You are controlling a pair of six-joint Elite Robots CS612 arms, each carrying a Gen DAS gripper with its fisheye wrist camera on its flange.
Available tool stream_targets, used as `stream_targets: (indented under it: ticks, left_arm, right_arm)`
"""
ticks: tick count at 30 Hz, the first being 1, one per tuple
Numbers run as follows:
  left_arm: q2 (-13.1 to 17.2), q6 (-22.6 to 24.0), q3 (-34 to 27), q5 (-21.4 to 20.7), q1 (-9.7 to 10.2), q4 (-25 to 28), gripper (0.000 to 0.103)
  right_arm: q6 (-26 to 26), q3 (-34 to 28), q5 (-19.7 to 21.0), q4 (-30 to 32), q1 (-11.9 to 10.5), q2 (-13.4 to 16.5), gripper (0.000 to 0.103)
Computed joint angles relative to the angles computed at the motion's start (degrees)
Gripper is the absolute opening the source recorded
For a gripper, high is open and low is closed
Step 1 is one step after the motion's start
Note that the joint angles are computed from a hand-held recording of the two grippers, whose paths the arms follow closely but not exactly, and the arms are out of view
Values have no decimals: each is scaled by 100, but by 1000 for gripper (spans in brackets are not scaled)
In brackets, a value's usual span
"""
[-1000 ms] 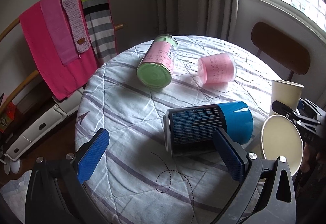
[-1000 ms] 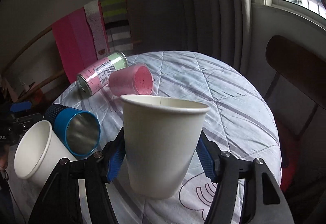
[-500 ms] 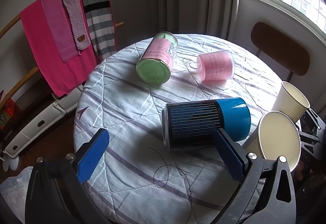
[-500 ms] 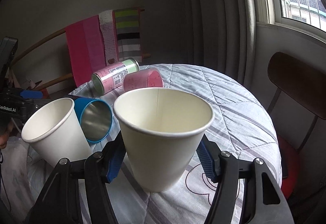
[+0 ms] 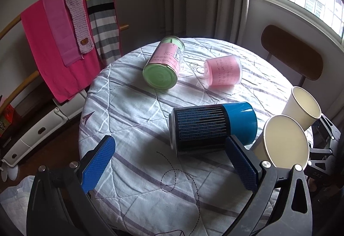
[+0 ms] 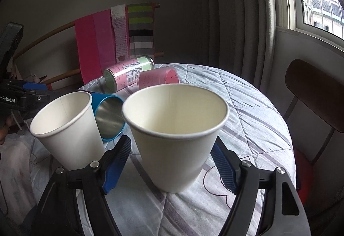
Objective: Flip cup upright
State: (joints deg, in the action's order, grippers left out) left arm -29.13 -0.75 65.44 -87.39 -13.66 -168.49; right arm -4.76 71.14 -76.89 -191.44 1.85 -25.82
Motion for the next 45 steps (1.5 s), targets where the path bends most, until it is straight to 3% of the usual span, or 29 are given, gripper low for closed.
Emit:
stream_targets:
  ticks: [12, 19, 26, 30, 35, 38, 45]
  left_arm:
    - [-305, 92, 489, -88, -23, -416, 103]
    - [-648, 99, 983, -233, -97, -765, 103]
    - [-979, 185, 1451, -276, -210, -1197, 103]
    - [-1137, 287, 1629, -24, -288, -1418, 103]
    - [-1296, 241, 1771, 233, -325, -1627, 103]
    - [-1346, 254, 1795, 206, -309, -1611, 103]
    - [-1364, 234, 1733, 59, -254, -1474, 103]
  right_arm:
    - [-243, 312, -497, 138, 63, -287, 78]
    - [-254, 752, -1049, 675, 134, -835, 79]
    - [337, 1044, -758, 1674, 220, -1423, 82]
    - [554, 1057, -505, 2074, 222, -1603, 82]
    - [637, 1035, -626, 2346, 271, -1725, 82]
    - [695, 1005, -487, 2521, 267, -1757, 82]
    - [650, 915, -667, 2672, 363, -1776, 82]
